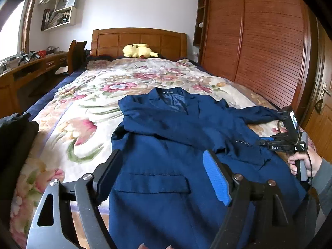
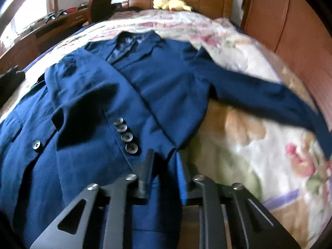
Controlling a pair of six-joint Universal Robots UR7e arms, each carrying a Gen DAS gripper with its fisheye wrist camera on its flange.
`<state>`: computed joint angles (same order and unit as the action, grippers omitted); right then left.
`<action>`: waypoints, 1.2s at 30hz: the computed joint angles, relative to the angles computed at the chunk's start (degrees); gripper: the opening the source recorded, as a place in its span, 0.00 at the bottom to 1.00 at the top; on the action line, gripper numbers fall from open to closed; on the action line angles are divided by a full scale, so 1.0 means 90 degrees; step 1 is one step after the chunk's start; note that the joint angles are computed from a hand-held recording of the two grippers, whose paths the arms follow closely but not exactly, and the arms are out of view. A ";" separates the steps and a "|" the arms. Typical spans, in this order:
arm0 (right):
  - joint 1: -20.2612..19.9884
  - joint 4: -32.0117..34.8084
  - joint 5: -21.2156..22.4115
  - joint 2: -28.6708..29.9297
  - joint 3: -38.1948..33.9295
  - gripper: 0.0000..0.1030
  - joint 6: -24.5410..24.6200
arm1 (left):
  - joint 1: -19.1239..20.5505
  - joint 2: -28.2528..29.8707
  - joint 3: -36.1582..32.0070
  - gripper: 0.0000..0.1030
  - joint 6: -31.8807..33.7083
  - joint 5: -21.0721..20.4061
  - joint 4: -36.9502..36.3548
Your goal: Fold large clothes
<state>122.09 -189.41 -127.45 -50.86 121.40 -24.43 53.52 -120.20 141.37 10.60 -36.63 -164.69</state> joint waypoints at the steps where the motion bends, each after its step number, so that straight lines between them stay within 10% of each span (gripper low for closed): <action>1: 0.0034 -0.0114 0.0017 -0.0008 0.0028 0.11 -0.0108 | -0.0024 0.0026 0.0011 0.78 0.0021 0.0049 -0.0051; 12: 0.0276 -0.0968 -0.0124 -0.0162 0.0304 0.05 -0.0528 | -0.0096 0.0286 0.0006 0.78 0.0110 -0.0039 -0.0425; 14: 0.0310 -0.0932 -0.0193 -0.0161 0.0281 0.13 -0.0442 | -0.0087 0.0337 0.0004 0.78 0.0122 -0.0059 -0.0479; 17: 0.0288 -0.0427 -0.0084 -0.0164 0.0181 0.55 -0.0288 | -0.0063 0.0382 0.0004 0.78 0.0116 -0.0095 -0.0514; 24: 0.0096 0.0501 -0.0344 0.0329 -0.0256 0.56 0.0036 | -0.0033 0.0489 -0.0015 0.78 0.0100 -0.0041 -0.0497; 30: 0.0048 0.0945 -0.0061 0.0182 -0.0227 0.11 -0.0229 | -0.0120 0.0537 0.0005 0.78 0.0114 0.0006 -0.0499; 36: 0.0202 0.0953 0.0053 -0.0209 -0.0157 0.05 -0.0539 | -0.0128 0.0581 0.0022 0.78 0.0148 0.0013 -0.0526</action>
